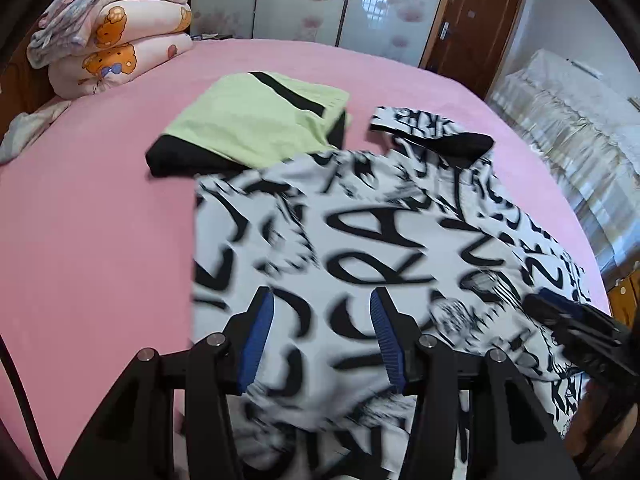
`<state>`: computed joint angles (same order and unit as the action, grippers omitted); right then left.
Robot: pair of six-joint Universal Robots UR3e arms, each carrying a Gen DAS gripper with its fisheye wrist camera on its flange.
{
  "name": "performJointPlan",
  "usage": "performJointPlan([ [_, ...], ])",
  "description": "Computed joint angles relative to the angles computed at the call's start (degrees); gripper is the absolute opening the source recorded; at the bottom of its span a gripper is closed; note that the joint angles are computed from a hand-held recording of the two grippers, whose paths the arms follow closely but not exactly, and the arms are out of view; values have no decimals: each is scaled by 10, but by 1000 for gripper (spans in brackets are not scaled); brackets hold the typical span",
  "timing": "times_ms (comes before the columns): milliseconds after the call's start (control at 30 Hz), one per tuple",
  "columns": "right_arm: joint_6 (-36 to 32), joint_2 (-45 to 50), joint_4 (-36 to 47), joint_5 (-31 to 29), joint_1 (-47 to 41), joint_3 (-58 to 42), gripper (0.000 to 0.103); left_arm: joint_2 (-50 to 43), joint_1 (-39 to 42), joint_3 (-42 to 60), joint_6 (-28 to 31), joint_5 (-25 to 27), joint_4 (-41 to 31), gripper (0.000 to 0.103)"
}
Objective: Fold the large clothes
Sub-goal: 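Release the sleeve and flatten the folded jacket with both grippers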
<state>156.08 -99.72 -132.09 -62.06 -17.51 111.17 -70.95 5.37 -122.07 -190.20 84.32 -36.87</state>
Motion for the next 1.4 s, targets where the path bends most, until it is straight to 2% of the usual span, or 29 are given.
performJointPlan([
  [100,21,7,-23,-3,45,18,46,-18,-56,-52,-48,40,76,49],
  [167,31,22,-28,-9,72,24,46,-56,-85,-62,-64,78,97,49],
  [233,33,50,-34,-29,98,22,46,-83,-83,-70,-61,92,94,49],
  [333,9,67,-42,-54,101,30,43,-65,-42,-95,-23,61,93,49],
  [467,-12,48,-96,-74,41,60,40,-31,1,-114,11,24,80,49],
  [533,2,61,-150,-135,24,66,40,-24,9,-122,15,13,83,49],
  [600,-8,62,-122,-104,-27,59,40,-33,0,-120,13,25,93,49],
  [667,4,70,-139,-138,-34,58,41,-49,-16,-112,5,47,102,49],
  [767,1,65,-92,-87,-75,51,41,-67,-37,-99,-4,71,106,54],
  [933,1,56,-109,-96,-71,66,43,-80,-61,-81,-9,95,96,61],
  [1200,25,66,-100,-99,-67,56,43,-74,-70,-70,-18,93,70,72],
  [1400,38,61,-92,-112,-59,53,43,-72,-78,-52,-21,96,35,75],
])
